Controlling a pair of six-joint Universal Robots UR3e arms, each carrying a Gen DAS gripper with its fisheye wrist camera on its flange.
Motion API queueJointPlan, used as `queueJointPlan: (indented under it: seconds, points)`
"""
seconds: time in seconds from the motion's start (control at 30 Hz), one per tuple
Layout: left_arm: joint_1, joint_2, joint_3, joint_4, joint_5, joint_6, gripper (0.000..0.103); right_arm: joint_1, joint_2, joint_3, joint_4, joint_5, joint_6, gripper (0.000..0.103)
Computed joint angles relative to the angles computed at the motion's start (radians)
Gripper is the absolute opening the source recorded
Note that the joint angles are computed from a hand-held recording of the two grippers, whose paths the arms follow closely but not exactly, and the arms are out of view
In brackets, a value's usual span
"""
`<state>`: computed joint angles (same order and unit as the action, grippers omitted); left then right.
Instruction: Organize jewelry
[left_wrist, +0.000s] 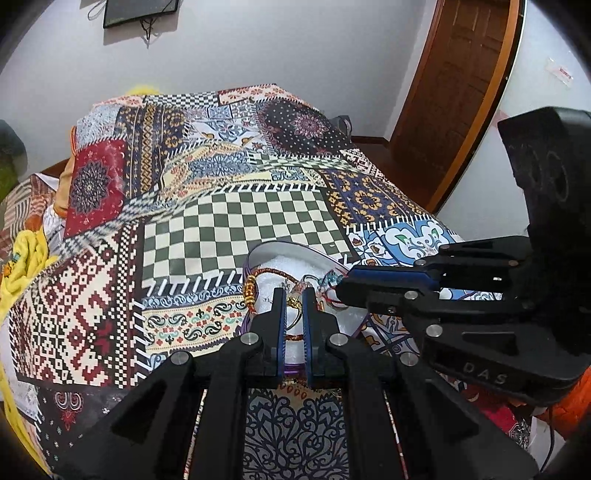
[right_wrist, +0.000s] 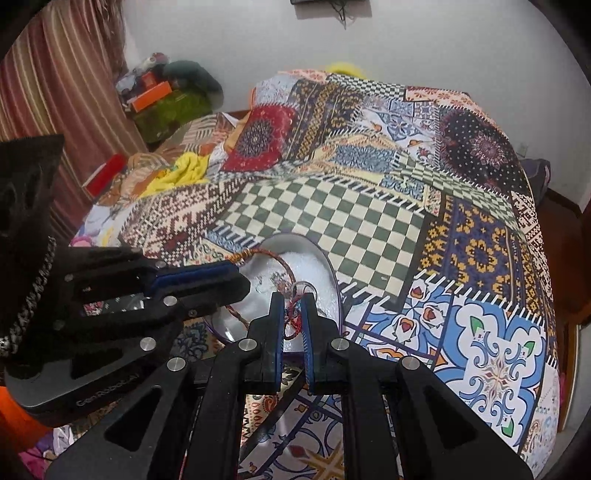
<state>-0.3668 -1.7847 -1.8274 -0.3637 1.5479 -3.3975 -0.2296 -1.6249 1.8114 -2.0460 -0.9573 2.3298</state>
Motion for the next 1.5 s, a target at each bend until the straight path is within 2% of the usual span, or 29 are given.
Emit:
queueJointPlan:
  seconds: [0.37,0.67,0.83,0.9,1.03,1.3,1.5]
  points:
    - [-0.006,0.017,-0.015,0.004,0.001,-0.011,0.006,0.012,0.002,0.019,-0.037,-0.039,0.003,0.008]
    - [-0.012,0.069,-0.024,-0.03,0.007,-0.005,0.007,0.021,-0.01,-0.007,0.016,-0.061,-0.012,0.01]
    - [-0.025,0.103,-0.029,-0.048,0.028,-0.009,0.009,0.0,-0.051,0.005,0.02,-0.044,-0.016,0.03]
    - [-0.027,0.128,-0.039,-0.054,0.038,-0.013,0.011,-0.008,-0.07,0.013,0.017,-0.039,-0.014,0.031]
    - [-0.038,0.169,-0.061,-0.056,0.073,-0.023,0.029,-0.027,-0.115,0.029,0.037,-0.035,-0.028,0.031]
    - [-0.053,0.243,-0.138,-0.082,0.108,-0.037,0.029,-0.039,-0.201,0.084,0.102,-0.04,-0.069,0.031]
    - [-0.044,0.298,-0.224,-0.096,0.114,-0.039,0.029,0.026,-0.193,0.142,0.063,-0.112,-0.055,0.031]
